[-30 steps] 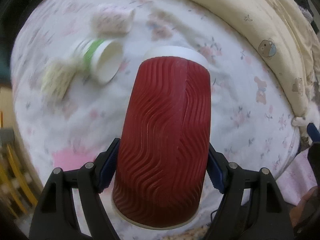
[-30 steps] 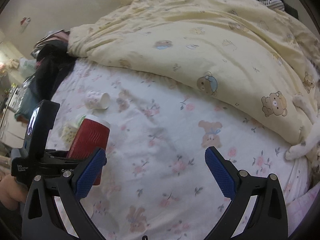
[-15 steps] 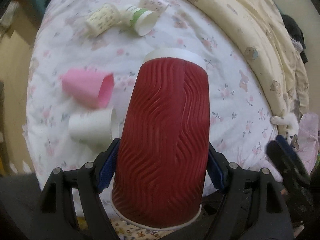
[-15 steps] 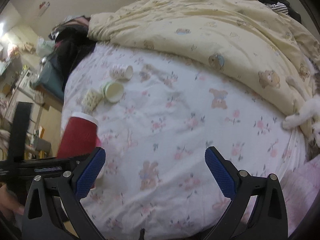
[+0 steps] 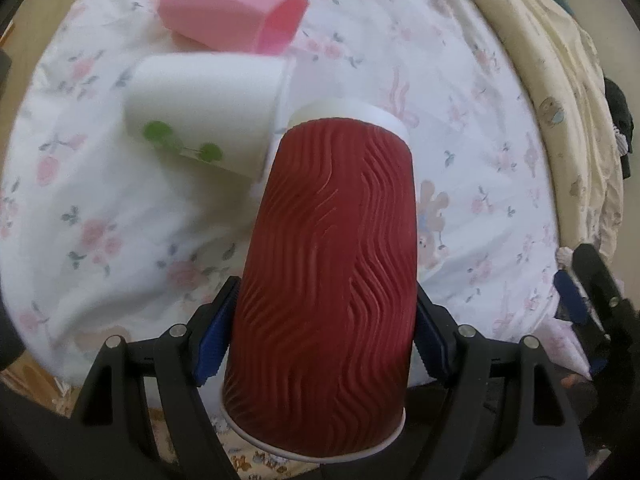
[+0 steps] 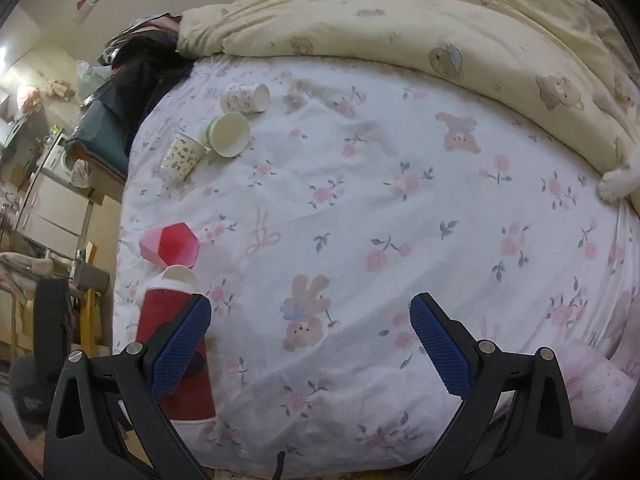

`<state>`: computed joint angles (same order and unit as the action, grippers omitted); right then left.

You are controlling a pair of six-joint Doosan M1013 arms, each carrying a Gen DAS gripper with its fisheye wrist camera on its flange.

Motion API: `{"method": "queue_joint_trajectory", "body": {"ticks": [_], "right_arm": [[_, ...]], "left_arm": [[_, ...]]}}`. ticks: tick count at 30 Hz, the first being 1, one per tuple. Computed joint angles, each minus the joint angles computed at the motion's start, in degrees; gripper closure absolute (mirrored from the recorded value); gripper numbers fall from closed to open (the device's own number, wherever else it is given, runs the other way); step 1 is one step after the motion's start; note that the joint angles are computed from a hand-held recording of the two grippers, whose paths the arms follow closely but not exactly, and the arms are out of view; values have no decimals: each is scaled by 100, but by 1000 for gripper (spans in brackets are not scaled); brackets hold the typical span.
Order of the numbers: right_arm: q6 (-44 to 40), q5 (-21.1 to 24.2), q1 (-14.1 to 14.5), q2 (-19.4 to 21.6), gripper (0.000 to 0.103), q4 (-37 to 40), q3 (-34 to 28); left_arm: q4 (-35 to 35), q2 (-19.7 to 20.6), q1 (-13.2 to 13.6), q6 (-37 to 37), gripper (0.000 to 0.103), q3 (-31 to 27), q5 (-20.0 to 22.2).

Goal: Flip cup upside down
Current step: 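Lift the red cup with the left tool and rotate it rim-down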

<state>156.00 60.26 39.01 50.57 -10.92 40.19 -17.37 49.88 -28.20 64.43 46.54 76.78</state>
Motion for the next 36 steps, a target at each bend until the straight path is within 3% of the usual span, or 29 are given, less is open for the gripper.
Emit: {"method": "queue_joint_trajectory", "body": {"ticks": [4,17,18,20,36], "right_arm": [[64,108,-12,56,1,47,-55],[-328,423,-26,336,1,281,-519],[-336,430,-25,342,1,281,-531],[-355,426,-27,344,1,291,-534],[-338,378,-8,342,1,223,-569]], "left_arm": [[-44,159,-23,-296,27,-104,-7],[294,449,-67,-66,26,-560,164],[302,452,-67,-72,25,-555,169],[422,476,-79,-145,10,-599,257],[616,91,-204,350,9,-398,137]]}}
